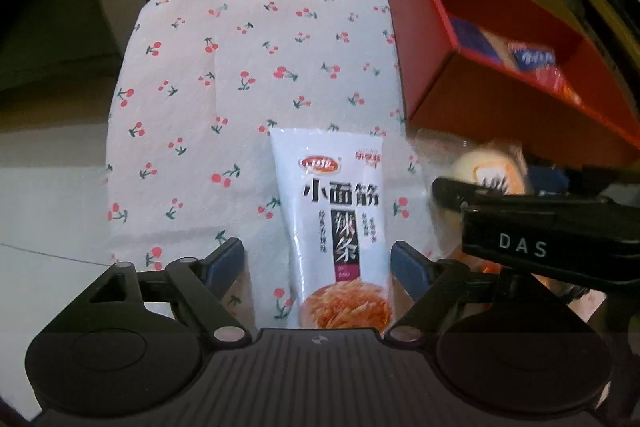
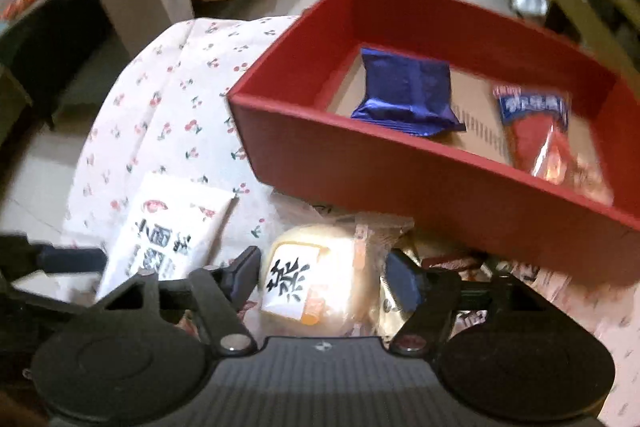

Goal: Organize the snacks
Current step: 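Grasp the white spicy-strip pack with the left tool while the right tool grasps the wrapped bun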

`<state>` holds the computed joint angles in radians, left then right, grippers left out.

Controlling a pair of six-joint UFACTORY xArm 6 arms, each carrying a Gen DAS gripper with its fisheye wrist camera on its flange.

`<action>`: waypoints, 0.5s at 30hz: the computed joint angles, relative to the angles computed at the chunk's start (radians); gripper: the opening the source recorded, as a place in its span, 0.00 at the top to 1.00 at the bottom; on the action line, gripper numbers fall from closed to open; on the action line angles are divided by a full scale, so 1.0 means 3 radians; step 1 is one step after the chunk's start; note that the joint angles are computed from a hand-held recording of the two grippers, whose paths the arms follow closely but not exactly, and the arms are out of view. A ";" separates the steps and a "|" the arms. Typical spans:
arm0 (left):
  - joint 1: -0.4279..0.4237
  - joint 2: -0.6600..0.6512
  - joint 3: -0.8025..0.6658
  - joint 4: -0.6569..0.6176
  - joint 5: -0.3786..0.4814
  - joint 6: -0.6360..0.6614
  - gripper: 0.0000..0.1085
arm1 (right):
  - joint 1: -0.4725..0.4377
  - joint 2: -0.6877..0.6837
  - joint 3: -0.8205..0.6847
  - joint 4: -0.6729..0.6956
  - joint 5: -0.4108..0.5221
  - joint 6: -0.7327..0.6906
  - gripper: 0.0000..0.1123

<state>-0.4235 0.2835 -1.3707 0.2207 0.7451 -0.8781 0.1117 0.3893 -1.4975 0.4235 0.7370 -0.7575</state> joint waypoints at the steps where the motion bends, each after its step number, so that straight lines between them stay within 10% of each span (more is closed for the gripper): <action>1: -0.0011 -0.0001 0.0003 -0.0011 -0.0002 0.0037 0.21 | -0.0016 -0.0021 0.0016 0.0029 0.0026 -0.0062 0.28; 15: -0.0071 0.0227 -0.0305 0.0008 0.0128 0.0032 0.14 | -0.0582 -0.0419 0.0200 0.0687 0.0528 -0.0853 0.31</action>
